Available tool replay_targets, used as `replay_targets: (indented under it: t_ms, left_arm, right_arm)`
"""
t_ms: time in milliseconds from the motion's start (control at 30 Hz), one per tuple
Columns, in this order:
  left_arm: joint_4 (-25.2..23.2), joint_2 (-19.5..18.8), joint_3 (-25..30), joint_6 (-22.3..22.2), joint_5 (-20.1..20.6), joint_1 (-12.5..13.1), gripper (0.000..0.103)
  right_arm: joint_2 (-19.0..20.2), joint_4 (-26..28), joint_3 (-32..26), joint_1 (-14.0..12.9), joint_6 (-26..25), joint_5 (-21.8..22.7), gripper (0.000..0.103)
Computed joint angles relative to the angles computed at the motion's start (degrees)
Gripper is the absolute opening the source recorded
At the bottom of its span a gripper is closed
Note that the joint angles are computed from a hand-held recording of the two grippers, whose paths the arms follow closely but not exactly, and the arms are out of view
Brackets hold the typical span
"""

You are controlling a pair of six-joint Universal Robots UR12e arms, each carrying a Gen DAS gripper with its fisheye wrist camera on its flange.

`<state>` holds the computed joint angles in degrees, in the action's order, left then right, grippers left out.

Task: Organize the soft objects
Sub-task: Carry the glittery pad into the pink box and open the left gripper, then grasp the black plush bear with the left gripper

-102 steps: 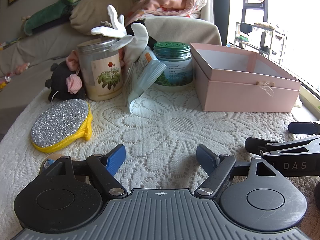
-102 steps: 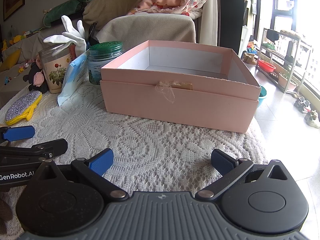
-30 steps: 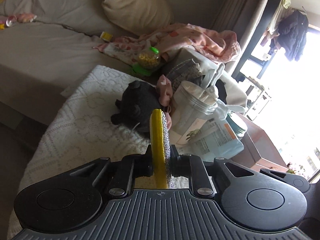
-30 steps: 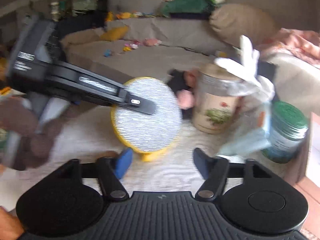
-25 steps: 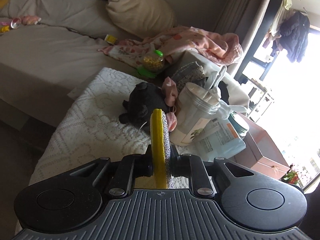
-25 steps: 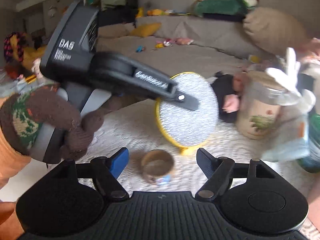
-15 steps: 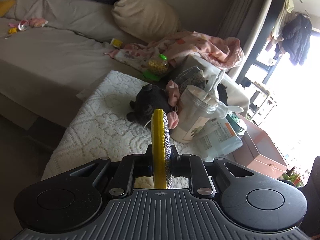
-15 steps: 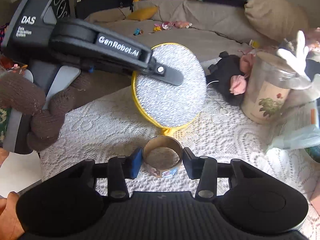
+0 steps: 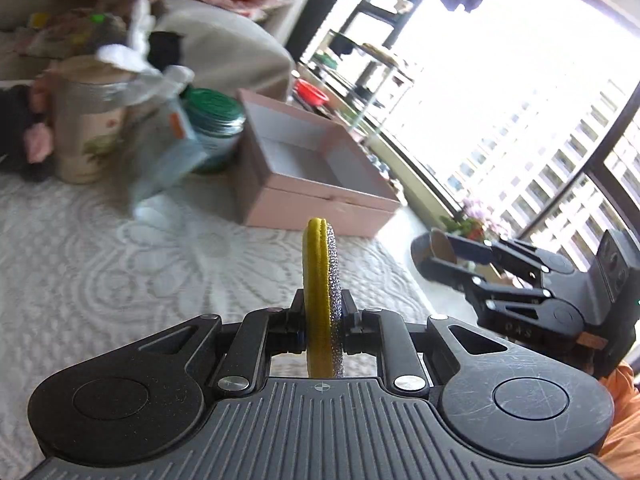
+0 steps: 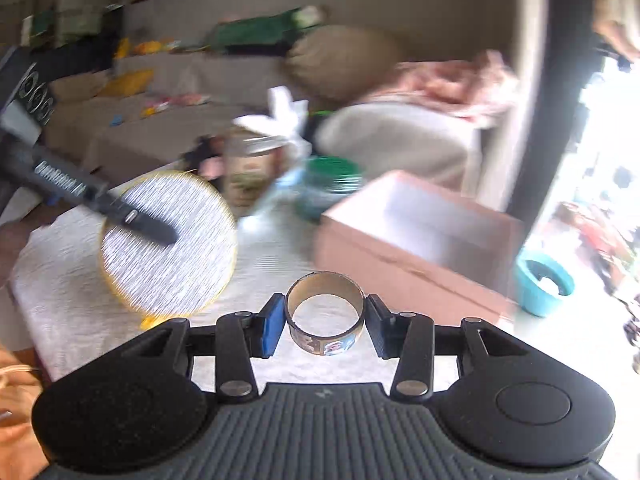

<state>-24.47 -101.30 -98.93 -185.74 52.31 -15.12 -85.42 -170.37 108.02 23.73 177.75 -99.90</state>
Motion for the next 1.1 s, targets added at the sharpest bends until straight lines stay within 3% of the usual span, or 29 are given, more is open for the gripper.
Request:
replay_targets:
  t_ms: [67,167,300,433,467,533,600,633,700,833,967,1100]
  left_arm:
    - [-0.5,-1.5,2.9,1.4,-0.9,-1.3,0.018]
    - [2.5,-4.0,8.2,2.0,0.0,-2.6,0.018]
    - [7.5,-8.0,16.1,2.9,2.4,-3.9,0.018]
    - [9.7,-13.7,25.0,0.4,-0.2,-4.1,0.019]
    - [9.5,-15.5,26.8,-2.2,-1.3,-4.1,0.020]
    - [5.2,-18.4,28.9,-5.3,-1.8,-4.2,0.022]
    - [-2.6,-20.2,29.6,-1.6,4.2,-4.9,0.024]
    - [-3.0,-20.5,29.0,-0.5,8.1,-5.4,0.024]
    - [-1.0,-20.8,27.4,1.0,9.9,-5.2,0.025]
    - [5.7,-18.6,23.5,1.6,6.4,-3.7,0.025]
    - [11.0,-14.4,18.4,3.9,7.6,-2.4,0.025]
    - [18.6,-11.5,14.6,0.0,12.8,0.1,0.025]
  right_arm:
    - [-1.0,-1.9,1.1,-0.7,1.2,-3.4,0.043]
    - [-1.4,-5.0,1.3,-1.9,1.2,-4.9,0.043]
    - [0.1,-9.1,-0.9,-3.6,-0.6,-4.1,0.043]
    - [3.4,-11.7,-5.2,-5.0,-2.7,-2.8,0.044]
    - [4.4,-11.6,-6.2,-5.2,-2.3,-2.6,0.046]
    - [6.0,-11.2,-7.3,-5.5,-0.6,-2.1,0.072]
    - [6.7,-8.9,-7.1,-5.7,1.6,-1.3,0.074]
    - [6.7,-6.4,-7.1,-5.7,2.6,-0.8,0.074]
    - [6.6,-3.6,-6.3,-5.6,2.7,-0.2,0.074]
    - [6.4,-0.9,-6.3,-5.4,0.8,-2.2,0.074]
    - [7.2,3.5,-9.0,-5.5,5.3,-2.0,0.074]
    - [8.4,8.2,-13.2,-5.3,11.8,-2.3,0.074]
